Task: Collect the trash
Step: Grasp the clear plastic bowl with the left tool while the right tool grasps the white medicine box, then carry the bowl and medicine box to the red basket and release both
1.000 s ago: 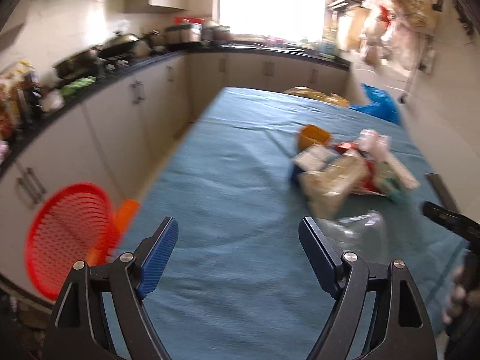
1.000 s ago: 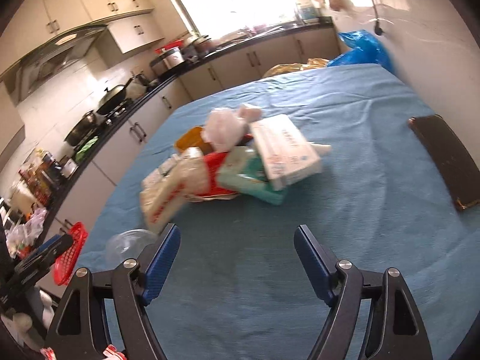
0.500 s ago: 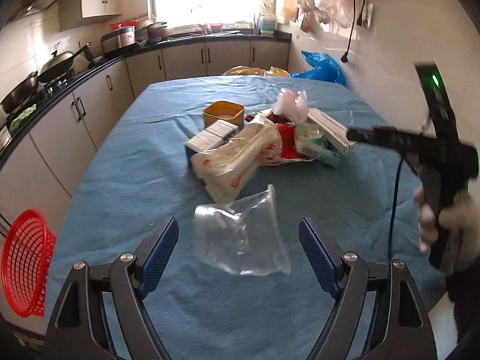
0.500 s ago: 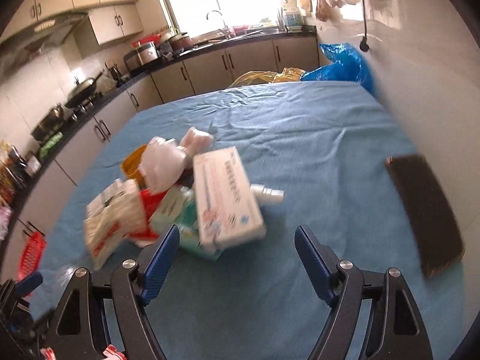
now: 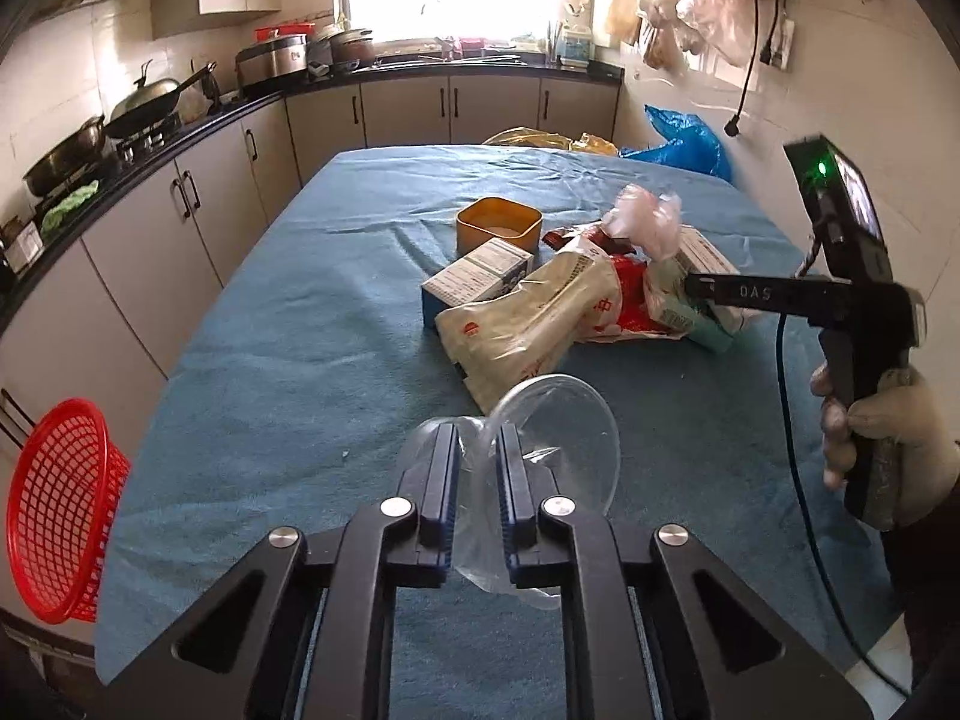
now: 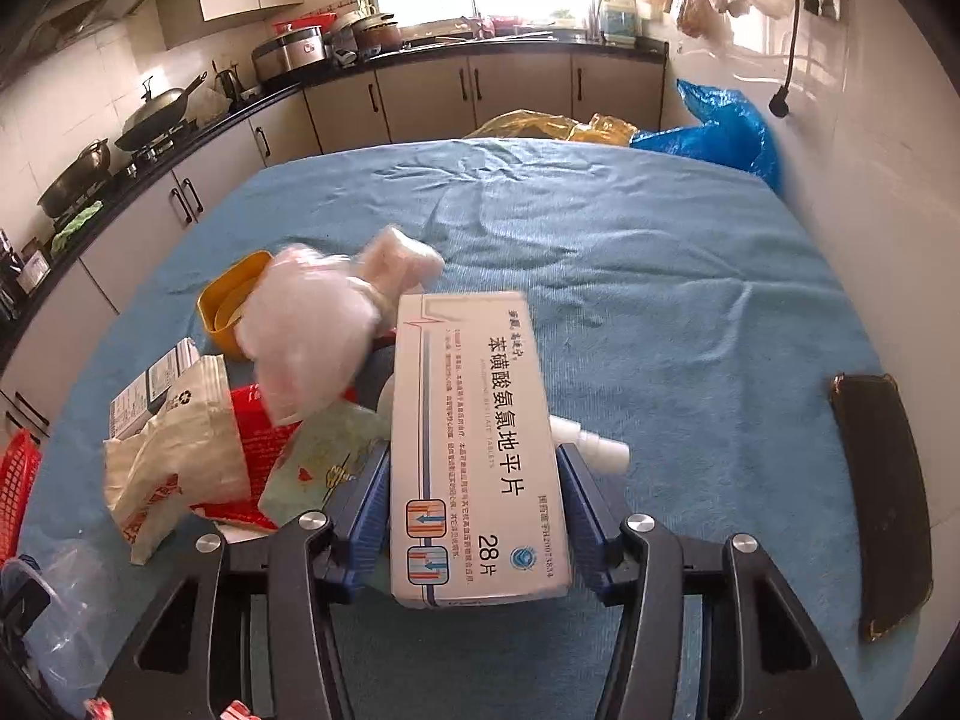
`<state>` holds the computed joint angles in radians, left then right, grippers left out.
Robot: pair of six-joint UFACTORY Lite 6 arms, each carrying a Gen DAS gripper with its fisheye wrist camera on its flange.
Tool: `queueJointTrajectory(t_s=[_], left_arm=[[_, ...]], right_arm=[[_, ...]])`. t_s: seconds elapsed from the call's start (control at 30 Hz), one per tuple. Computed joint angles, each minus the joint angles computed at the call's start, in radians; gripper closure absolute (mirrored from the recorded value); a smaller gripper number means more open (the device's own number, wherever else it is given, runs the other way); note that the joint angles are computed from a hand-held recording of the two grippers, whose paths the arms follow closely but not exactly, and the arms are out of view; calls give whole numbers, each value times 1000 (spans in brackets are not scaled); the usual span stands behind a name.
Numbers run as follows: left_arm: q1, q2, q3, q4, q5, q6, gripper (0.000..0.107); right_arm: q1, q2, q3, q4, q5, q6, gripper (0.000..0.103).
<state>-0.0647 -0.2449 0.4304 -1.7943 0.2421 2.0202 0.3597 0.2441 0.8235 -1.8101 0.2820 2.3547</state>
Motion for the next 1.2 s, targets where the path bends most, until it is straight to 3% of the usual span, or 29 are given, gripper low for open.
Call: queueJointTrajectory(t_s=[0.13, 0.6, 0.93, 1.2], left_arm=[[95, -3, 11, 206, 92, -182, 97], [392, -195, -51, 462, 333, -353, 97], [711, -240, -42, 535, 519, -300, 97], [1026, -81, 75, 544, 651, -166, 97]], right_arm=[[43, -85, -73, 22, 48, 16, 47], [307, -494, -310, 358, 220, -124, 47], [552, -378, -174, 422, 293, -112, 47], [639, -175, 32, 434, 286, -146, 47]])
